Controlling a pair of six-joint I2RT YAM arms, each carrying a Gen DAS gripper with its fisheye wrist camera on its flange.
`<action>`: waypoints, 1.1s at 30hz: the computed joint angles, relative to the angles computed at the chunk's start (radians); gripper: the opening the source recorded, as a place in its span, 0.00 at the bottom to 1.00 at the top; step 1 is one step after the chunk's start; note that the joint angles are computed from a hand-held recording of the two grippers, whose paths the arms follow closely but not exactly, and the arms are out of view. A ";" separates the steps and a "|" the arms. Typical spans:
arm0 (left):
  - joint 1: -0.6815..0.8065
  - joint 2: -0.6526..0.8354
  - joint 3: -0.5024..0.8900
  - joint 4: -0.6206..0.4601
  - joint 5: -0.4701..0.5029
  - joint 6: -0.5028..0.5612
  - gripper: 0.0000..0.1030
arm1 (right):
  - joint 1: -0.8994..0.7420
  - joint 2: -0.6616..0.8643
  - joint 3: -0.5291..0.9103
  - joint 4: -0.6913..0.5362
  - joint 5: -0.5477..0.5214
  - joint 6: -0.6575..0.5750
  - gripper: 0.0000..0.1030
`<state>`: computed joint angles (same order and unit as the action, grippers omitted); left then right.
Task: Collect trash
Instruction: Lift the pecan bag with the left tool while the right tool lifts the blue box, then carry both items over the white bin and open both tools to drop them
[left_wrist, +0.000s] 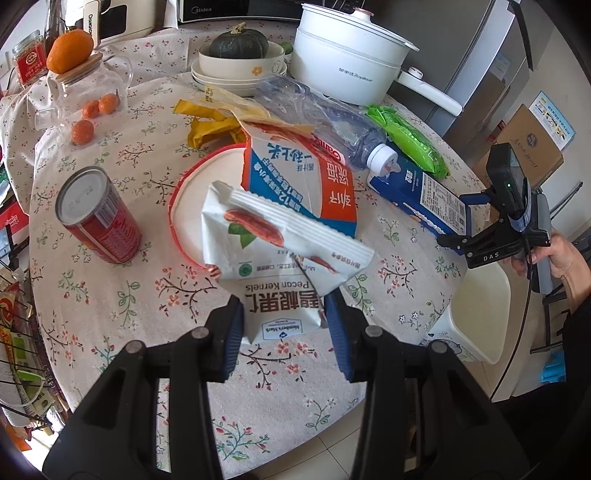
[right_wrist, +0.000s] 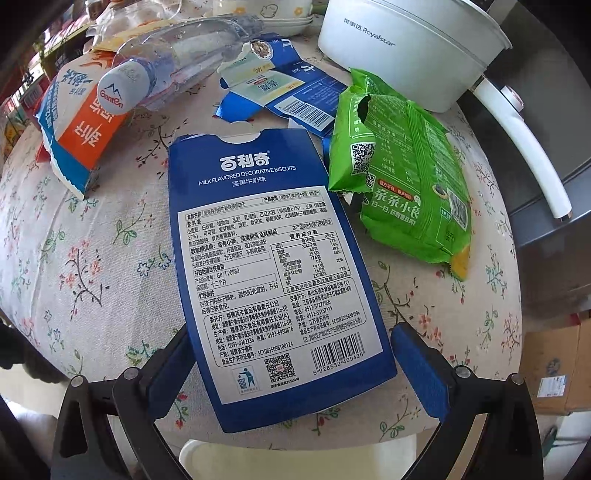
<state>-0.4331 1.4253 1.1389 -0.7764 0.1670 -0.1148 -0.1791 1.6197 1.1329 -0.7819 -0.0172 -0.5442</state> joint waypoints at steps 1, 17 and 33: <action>0.000 0.003 0.001 0.000 0.001 -0.001 0.42 | -0.006 0.013 0.015 -0.013 -0.009 0.000 1.00; -0.025 -0.027 0.006 -0.002 0.020 -0.005 0.42 | -0.041 -0.066 0.044 -0.091 -0.095 0.083 0.92; -0.252 -0.119 -0.021 0.017 -0.041 -0.088 0.42 | -0.061 -0.526 -0.042 -0.397 -0.053 0.321 0.92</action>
<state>-0.6848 1.3059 1.1182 -0.7590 0.1258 -0.2030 -0.2402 1.0935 1.0908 -1.1792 -0.0706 -0.2232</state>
